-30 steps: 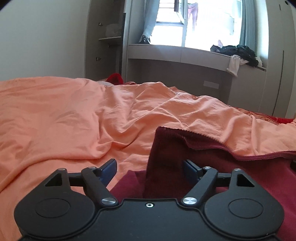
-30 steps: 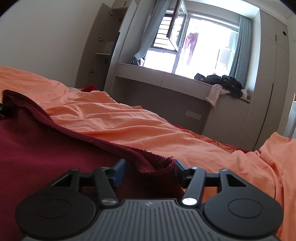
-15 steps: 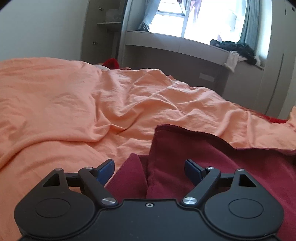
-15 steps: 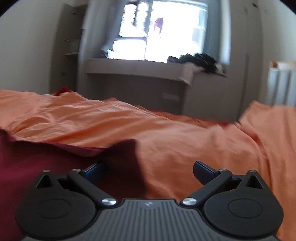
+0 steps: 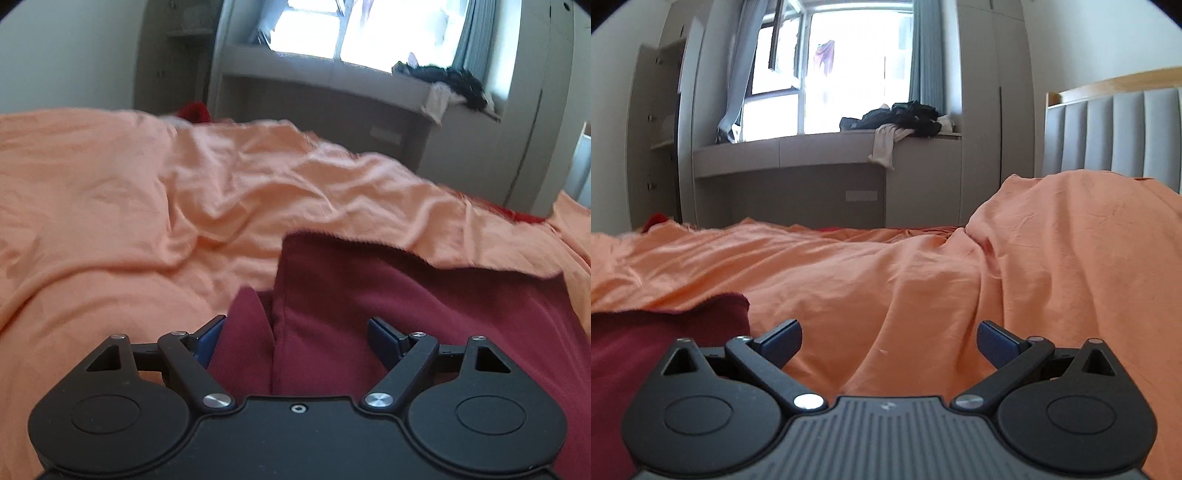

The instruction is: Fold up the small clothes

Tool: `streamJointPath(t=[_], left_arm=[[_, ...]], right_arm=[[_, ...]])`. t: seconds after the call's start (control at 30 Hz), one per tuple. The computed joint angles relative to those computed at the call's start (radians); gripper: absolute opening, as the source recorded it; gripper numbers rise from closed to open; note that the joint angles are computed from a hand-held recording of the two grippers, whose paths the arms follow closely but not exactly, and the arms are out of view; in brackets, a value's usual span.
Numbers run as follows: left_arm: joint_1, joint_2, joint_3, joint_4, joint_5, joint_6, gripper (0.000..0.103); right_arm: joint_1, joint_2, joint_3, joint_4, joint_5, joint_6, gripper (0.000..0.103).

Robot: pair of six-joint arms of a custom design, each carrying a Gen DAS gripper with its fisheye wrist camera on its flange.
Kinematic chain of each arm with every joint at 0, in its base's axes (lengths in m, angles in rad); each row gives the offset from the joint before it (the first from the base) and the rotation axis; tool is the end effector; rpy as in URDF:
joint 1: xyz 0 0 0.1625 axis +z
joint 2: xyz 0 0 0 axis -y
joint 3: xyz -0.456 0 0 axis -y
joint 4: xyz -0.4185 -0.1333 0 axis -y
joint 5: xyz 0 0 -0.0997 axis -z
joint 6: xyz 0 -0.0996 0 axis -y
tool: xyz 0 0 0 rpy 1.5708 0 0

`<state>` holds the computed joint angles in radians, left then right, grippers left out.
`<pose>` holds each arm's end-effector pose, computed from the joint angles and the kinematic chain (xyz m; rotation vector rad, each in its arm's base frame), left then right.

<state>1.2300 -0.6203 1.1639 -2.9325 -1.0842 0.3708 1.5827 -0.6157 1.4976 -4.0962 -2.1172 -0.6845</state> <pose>-0.1185 -0.8722 0.2237 0.6073 2.3923 -1.0546 0.0901 -0.7149 0.2084 0.0958 -1.7248 1.5263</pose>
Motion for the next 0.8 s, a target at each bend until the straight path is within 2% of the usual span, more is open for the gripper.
streamJointPath(t=[0.13, 0.27, 0.33, 0.4, 0.47, 0.8], left_arm=[[-0.007, -0.017, 0.032, 0.002, 0.043, 0.053, 0.077], [-0.005, -0.025, 0.04, 0.017, 0.045, 0.031, 0.064], [-0.004, -0.03, 0.041, 0.025, 0.033, 0.009, 0.052], [-0.004, -0.035, 0.044, 0.028, 0.023, -0.004, 0.03], [-0.008, -0.032, 0.051, -0.005, 0.044, 0.009, 0.016], [-0.014, -0.061, 0.106, -0.099, 0.031, 0.024, 0.011]], right_arm=[[0.007, -0.014, 0.055, -0.027, 0.011, -0.041, 0.103], [0.016, -0.016, 0.09, -0.017, 0.01, -0.045, 0.103], [0.021, -0.013, 0.099, -0.017, 0.015, -0.045, 0.103], [0.025, -0.009, 0.102, -0.017, 0.024, -0.057, 0.103], [0.029, 0.002, 0.097, -0.024, 0.028, -0.083, 0.103], [0.045, 0.063, 0.068, -0.085, 0.049, -0.27, 0.103]])
